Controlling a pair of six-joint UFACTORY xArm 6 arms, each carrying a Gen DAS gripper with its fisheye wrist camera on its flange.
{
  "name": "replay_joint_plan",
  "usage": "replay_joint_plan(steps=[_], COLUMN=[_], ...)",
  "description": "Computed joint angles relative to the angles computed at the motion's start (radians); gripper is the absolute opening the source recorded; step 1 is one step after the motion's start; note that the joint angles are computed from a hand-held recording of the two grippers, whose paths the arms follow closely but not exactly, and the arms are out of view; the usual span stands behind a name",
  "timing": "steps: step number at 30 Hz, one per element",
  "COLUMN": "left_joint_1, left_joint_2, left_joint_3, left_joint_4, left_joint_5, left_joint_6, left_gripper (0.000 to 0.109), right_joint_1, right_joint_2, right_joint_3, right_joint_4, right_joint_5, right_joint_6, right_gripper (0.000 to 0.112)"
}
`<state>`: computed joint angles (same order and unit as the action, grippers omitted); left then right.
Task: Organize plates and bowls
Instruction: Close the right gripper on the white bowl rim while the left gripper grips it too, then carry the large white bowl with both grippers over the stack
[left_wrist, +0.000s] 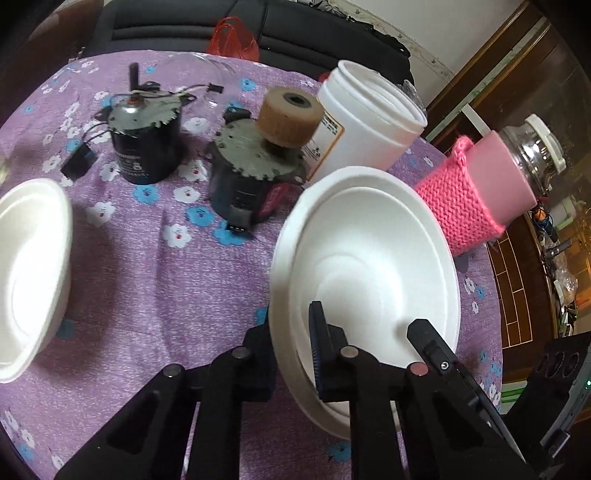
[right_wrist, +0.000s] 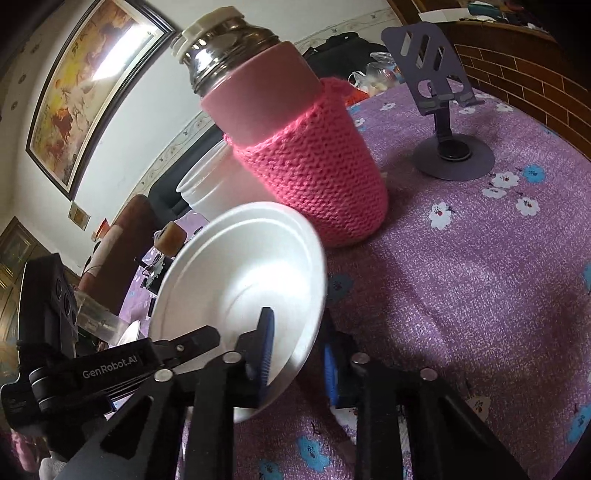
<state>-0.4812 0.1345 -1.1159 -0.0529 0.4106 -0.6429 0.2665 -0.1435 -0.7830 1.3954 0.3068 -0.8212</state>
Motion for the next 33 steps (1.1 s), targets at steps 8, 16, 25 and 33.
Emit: replay_joint_plan(steps=[8,16,25,33], left_joint_1=[-0.001,-0.002,-0.067,-0.172], left_joint_2=[-0.129,-0.296,-0.553,-0.804], left_joint_3=[0.107,0.222,0.369,0.502], left_joint_4=[0.200,0.400,0.638,0.747], left_joint_5=[0.019,0.077,0.192,0.369], left_joint_6=[-0.137,-0.276,-0.463,-0.581], left_gripper=[0.014,0.015,0.015,0.015], right_joint_1=[0.017,0.108,0.233,0.360], right_joint_2=[-0.038,-0.122,-0.343,-0.523], right_joint_3=[0.034,0.087,0.225,0.342], right_joint_4=[0.018,0.003,-0.181,-0.402], right_joint_5=[0.028,-0.006,-0.066,-0.108], right_joint_6=[-0.029,-0.014,0.175,0.407], right_gripper=[0.015,0.015,0.015,0.015])
